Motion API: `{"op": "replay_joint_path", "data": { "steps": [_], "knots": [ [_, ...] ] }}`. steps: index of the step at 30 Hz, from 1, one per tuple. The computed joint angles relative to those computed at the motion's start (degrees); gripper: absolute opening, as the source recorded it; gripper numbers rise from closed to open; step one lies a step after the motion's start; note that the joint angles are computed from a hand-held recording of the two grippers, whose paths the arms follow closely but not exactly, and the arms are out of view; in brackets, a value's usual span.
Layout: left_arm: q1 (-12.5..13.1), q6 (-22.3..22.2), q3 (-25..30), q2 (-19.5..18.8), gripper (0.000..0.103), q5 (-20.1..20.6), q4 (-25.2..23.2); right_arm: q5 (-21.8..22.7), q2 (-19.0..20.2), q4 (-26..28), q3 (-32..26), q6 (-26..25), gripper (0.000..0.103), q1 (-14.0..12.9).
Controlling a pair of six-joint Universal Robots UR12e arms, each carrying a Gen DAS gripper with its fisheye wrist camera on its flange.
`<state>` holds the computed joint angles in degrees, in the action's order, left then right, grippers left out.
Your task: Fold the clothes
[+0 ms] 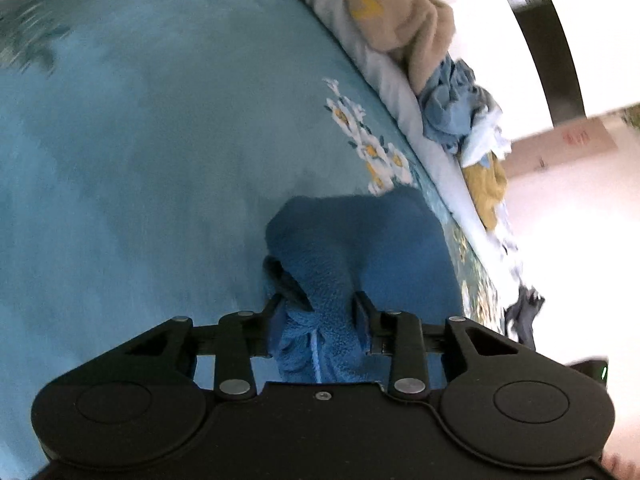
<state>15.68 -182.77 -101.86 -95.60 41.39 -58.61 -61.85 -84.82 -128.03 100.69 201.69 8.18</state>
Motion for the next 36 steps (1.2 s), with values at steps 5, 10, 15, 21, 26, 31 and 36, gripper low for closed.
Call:
{"op": "replay_joint_path", "data": {
  "steps": [5, 10, 15, 21, 26, 31, 36],
  "knots": [
    [-1.94, -15.45, -6.63, 4.49, 0.033, 0.52, 10.56, -3.8, 3.41, 7.13, -7.09, -13.66, 0.046, -1.88],
    [-3.99, -24.37, -8.86, 6.09, 0.034, 3.82, 16.33, -5.87, 4.81, 10.03, -9.32, -17.62, 0.051, -2.2],
    [-2.33, -16.05, -6.07, 8.24, 0.034, 6.54, 9.31, -4.05, 0.92, 1.34, -3.35, -8.26, 0.06, -3.38],
    [-1.43, -7.61, -1.34, 5.48, 0.058, 8.95, 14.45, 1.74, -3.85, -14.76, 7.03, 10.02, 0.075, -5.14],
    [-4.05, 2.6, 5.34, -1.39, 0.061, 7.44, 8.34, 2.06, -3.5, -21.02, 10.61, 19.05, 0.078, -4.13],
    [-6.52, 17.99, 10.15, -5.15, 0.062, 10.46, -4.21, 0.76, -2.87, -22.91, 12.38, 21.67, 0.086, -3.26],
    [-4.87, 24.23, 12.3, -7.95, 0.076, 4.47, -18.95, 3.0, -2.0, -27.03, 14.4, 25.12, 0.092, -3.46]
  ]
}}
